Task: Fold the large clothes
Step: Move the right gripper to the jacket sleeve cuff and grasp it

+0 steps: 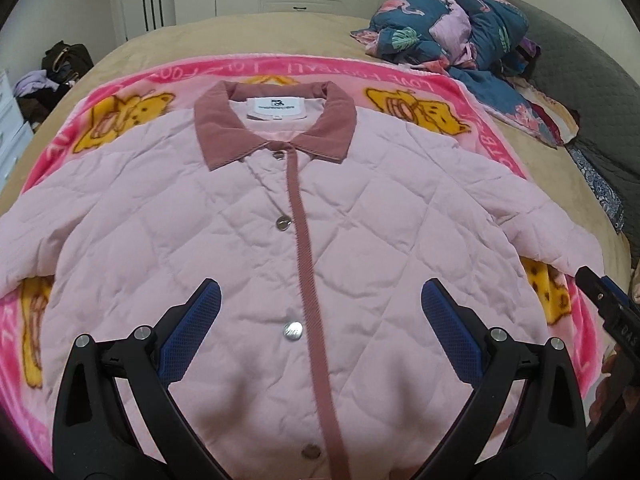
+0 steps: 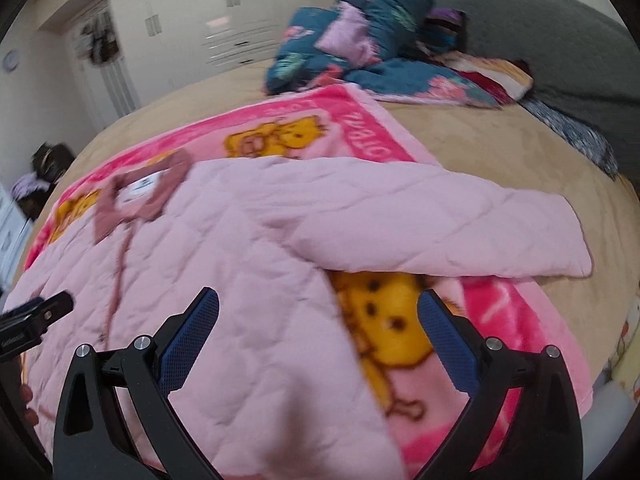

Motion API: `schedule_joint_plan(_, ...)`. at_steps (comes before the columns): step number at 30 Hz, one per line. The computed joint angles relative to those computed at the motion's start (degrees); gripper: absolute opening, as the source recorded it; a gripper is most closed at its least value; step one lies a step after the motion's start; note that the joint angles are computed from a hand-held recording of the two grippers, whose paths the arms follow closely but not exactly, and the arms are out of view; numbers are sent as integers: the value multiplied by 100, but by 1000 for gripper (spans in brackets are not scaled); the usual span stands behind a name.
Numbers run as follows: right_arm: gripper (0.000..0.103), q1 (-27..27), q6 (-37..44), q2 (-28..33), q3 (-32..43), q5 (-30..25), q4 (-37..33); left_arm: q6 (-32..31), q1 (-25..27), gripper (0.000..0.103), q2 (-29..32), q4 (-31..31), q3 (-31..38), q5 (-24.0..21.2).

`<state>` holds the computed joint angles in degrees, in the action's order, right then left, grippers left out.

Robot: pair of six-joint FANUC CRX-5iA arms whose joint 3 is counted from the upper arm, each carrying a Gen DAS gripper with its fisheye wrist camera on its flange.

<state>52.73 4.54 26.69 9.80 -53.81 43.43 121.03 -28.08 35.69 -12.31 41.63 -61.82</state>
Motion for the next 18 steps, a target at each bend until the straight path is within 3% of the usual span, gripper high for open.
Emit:
schedule_joint_plan(13, 99, -864, -1682, -545, -1146, 210, -228, -117, -28, 94, 994, -97, 1430, -697)
schedule_joint_plan(18, 99, -1176, -2257, -720, -1560, 546, -328, -171, -62, 94, 1353, -95, 1950, -932)
